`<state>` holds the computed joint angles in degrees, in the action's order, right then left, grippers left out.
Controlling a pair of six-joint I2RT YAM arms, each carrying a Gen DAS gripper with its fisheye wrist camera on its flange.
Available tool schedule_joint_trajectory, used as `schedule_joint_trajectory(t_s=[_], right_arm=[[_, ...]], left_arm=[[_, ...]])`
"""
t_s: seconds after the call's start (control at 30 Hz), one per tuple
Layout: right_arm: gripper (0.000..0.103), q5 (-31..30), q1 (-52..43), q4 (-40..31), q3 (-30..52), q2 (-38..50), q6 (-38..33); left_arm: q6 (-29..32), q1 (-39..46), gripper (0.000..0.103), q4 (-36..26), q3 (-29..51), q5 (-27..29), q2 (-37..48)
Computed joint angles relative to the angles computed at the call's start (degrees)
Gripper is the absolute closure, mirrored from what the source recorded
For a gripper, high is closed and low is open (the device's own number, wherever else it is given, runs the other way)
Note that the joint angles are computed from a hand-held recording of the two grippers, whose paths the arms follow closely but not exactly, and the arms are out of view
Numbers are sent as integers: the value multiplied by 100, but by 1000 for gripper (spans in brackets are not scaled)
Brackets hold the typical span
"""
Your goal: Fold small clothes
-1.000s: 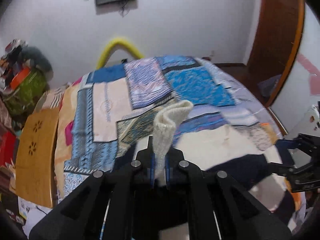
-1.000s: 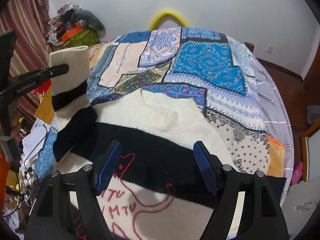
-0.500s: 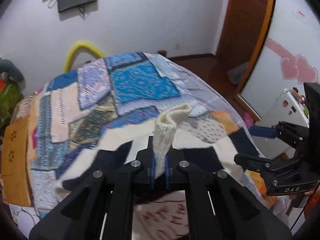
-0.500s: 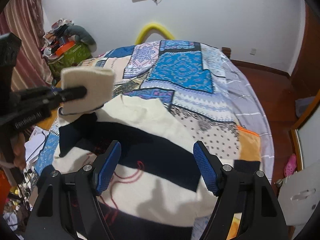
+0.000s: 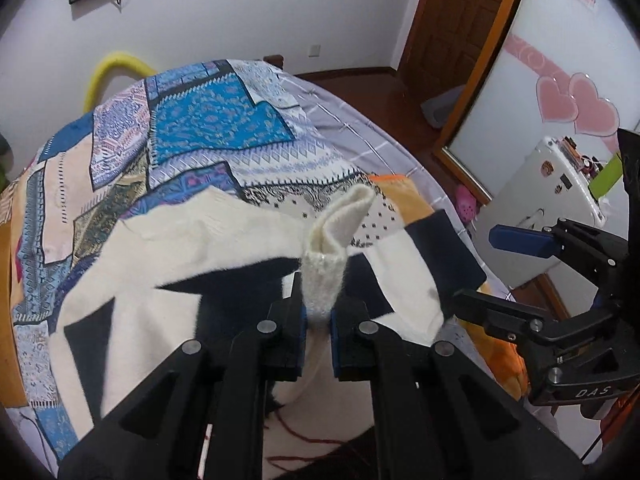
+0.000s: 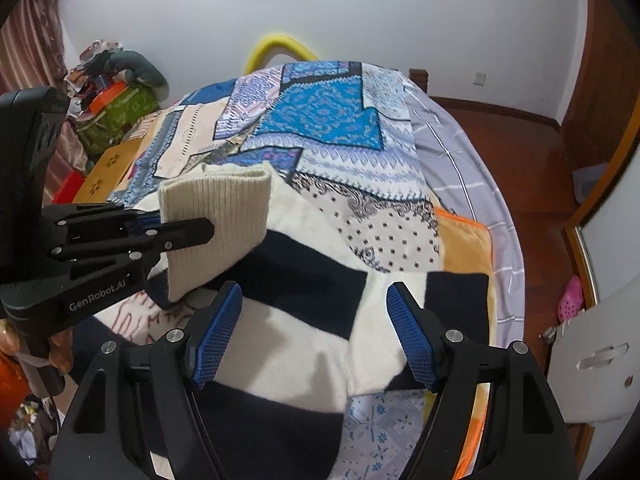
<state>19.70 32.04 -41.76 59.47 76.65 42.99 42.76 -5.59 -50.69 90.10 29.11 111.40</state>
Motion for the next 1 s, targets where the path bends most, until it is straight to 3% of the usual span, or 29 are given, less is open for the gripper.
schedule_joint_trajectory(t_s=[0.1,0.27,0.6,0.7,0.87,1.0], right_arm=[[31,-70,-33,40,-110,-4,44],[31,-147,-39,133,-150,87,63],[31,-480,-276,390,-186,383,-20],[31,-668,-366,527,-238,592,-39],[31,-1174,-600,992,-622,851,84],[32,-1469,-724,1356,-982,883,296]], left_arm=[[47,-39,93,39,-124,-86,-59],[50,45,55,267,-205,-188,-124],[131,679,54,-1,986,-247,562],[214,1033,46,-25,1560,-351,926],[227,1603,45,-309,2891,-548,1857],[101,2006,45,-1047,4660,-774,2988]])
